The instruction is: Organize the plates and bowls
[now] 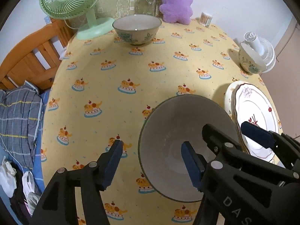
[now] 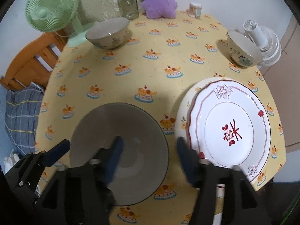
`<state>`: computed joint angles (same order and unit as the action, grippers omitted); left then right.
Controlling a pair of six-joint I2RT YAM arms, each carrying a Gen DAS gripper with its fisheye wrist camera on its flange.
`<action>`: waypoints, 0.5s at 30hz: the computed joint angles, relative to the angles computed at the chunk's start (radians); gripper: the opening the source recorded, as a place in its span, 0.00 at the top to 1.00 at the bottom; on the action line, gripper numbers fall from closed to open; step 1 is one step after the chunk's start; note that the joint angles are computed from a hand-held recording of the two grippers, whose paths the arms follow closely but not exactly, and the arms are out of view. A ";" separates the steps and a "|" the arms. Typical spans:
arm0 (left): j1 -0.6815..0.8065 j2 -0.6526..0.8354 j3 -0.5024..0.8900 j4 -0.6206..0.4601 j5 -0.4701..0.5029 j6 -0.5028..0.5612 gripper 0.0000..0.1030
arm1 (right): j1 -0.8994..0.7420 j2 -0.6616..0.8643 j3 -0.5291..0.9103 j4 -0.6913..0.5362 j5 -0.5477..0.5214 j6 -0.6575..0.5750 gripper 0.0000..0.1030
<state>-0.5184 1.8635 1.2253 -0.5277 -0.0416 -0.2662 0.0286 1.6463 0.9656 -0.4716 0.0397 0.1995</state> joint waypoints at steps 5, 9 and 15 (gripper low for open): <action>0.008 -0.046 -0.029 0.015 0.004 0.016 0.25 | 0.022 -0.040 -0.010 0.003 0.013 0.003 0.29; 0.019 -0.072 -0.034 0.016 0.013 0.031 0.24 | 0.034 -0.068 -0.008 -0.004 0.019 0.014 0.24; 0.038 -0.101 -0.019 0.028 0.018 0.035 0.24 | 0.045 -0.086 0.027 -0.014 0.026 0.012 0.22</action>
<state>-0.4807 1.7626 1.2059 -0.4993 -0.0237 -0.2311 0.0733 1.5606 0.9929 -0.4853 0.0657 0.2119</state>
